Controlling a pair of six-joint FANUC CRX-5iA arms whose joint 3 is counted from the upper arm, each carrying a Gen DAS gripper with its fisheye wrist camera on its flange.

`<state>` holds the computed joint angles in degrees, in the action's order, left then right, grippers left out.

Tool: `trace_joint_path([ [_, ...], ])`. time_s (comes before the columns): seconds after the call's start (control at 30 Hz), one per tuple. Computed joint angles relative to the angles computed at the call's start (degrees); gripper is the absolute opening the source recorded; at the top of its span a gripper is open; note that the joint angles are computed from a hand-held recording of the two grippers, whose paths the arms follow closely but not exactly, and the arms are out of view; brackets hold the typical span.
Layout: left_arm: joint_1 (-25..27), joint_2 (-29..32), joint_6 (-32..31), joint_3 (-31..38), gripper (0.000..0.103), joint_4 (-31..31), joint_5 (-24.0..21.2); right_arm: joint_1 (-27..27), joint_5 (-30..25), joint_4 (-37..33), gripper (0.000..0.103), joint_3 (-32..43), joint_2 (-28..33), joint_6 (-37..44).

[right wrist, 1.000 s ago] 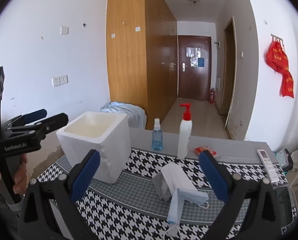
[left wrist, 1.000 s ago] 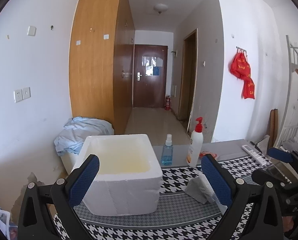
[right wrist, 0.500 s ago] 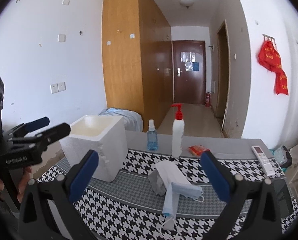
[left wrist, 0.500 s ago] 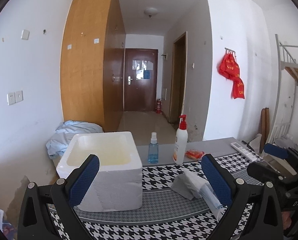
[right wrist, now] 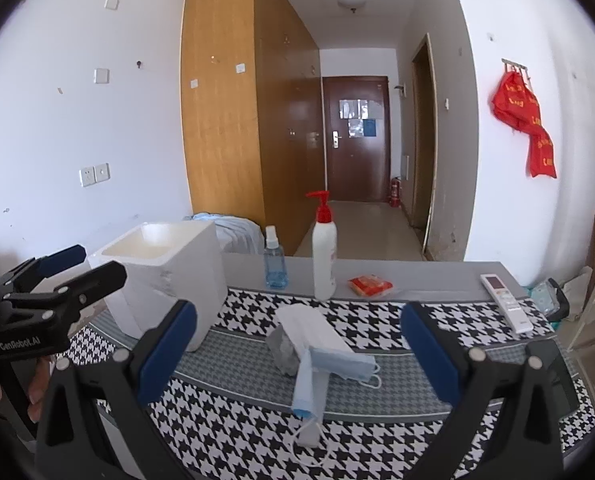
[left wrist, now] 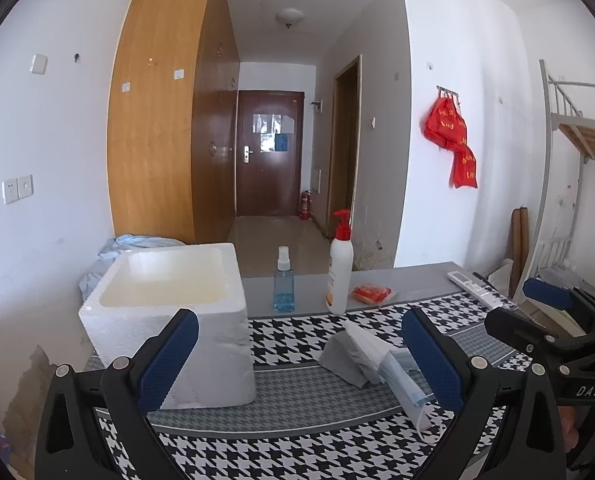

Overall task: Organize soft objects
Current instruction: 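Move both tools back toward the blue face mask and white tissue pack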

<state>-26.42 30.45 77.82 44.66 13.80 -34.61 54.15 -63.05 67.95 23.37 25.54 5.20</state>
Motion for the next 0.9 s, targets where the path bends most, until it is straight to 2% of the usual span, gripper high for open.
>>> trace_joint_path([
  [0.13, -0.4, -0.2, -1.5, -1.3, 0.102, 0.6, 0.8, 0.2, -1.9, 0.1, 0.103, -0.9, 0.0, 0.1],
  [0.27, -0.6, -0.5, -4.7, -3.8, 0.102, 3.9, 2.8, -0.1, -0.7, -0.7, 0.103, -3.2, -1.3, -1.4],
  [0.43, -0.9, 0.2, -6.2, -4.1, 0.102, 5.1, 2.4, -0.1, -1.5, -1.6, 0.103, -3.7, -1.2, -1.0],
  [0.57, -0.9, 0.6, -9.6, -5.3, 0.102, 8.6, 2.4, -0.1, -1.1, -2.1, 0.103, -4.9, -1.5, -1.5],
  [0.7, -1.5, 0.2, -10.9, -6.4, 0.102, 7.7, 4.2, -0.3, -1.2, -2.7, 0.103, -5.1, -1.3, -1.3],
  [0.9, -1.2, 2.1, -10.3, -3.9, 0.102, 8.0, 1.0, -0.7, -0.7, -4.4, 0.103, -6.1, -1.6, -1.3],
])
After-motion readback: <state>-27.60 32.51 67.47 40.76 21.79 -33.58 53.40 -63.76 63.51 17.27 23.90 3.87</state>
